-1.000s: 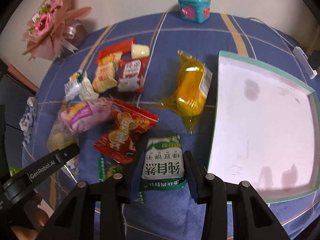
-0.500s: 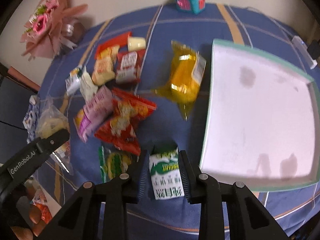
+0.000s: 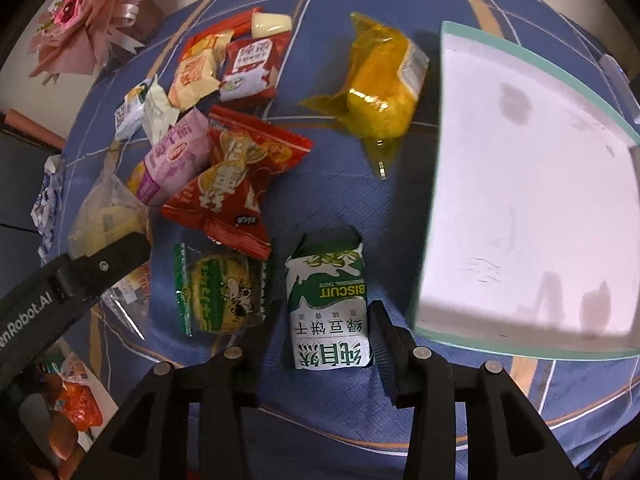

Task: Organize snacks
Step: 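Carry the bun with the left tool while the right tool carries the biscuit pack into the tray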

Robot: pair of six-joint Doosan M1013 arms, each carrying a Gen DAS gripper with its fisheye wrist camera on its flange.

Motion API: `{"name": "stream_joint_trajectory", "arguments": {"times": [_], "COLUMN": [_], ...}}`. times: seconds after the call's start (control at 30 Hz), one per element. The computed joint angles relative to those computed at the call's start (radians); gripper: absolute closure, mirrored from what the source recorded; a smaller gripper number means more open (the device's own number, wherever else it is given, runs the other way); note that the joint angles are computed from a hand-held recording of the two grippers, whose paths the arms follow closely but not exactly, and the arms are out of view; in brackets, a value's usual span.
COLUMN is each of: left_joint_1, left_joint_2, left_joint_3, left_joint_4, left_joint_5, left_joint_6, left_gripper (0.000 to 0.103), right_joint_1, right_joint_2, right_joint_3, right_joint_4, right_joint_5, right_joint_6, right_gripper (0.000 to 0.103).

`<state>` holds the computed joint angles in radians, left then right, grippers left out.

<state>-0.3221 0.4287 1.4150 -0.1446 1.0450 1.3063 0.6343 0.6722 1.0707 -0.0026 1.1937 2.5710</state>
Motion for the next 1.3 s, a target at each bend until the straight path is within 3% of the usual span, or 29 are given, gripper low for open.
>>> {"name": "stream_joint_trajectory", "arguments": {"times": [0.37,0.7,0.8,1.0,1.13,1.3], "left_joint_1": [-0.009,-0.020,-0.049,-0.126,-0.178,-0.224], "left_joint_2": [0.009,-0.043,-0.037,0.009,0.055,0.129], "left_joint_3": [-0.008,0.012,-0.014,-0.093,-0.151,-0.230], "left_joint_4": [0.014,0.004,0.009,-0.013,-0.019,-0.008], "left_joint_5": [0.004,-0.102,-0.111,-0.076,-0.048,-0.003], "left_joint_6": [-0.010,0.027,0.071,0.195,0.255,0.267], "left_gripper": [0.048,0.048,0.048,0.048,0.048,0.048], "right_joint_1": [0.019,0.041,0.033,-0.005,-0.044,-0.084], "right_joint_2": [0.049,-0.050,-0.097,-0.151,-0.207,-0.229], "right_joint_3": [-0.054,0.019,0.067,0.151,0.239,0.284], "right_joint_4": [-0.052,-0.172,-0.229,-0.301,-0.303,-0.327], "right_joint_5": [0.080,-0.040,-0.064,0.018,-0.016,0.001], "right_joint_6": [-0.042,0.071,0.150,0.306,0.381,0.453], "right_gripper": [0.061,0.061,0.061,0.061,0.061,0.061]}}
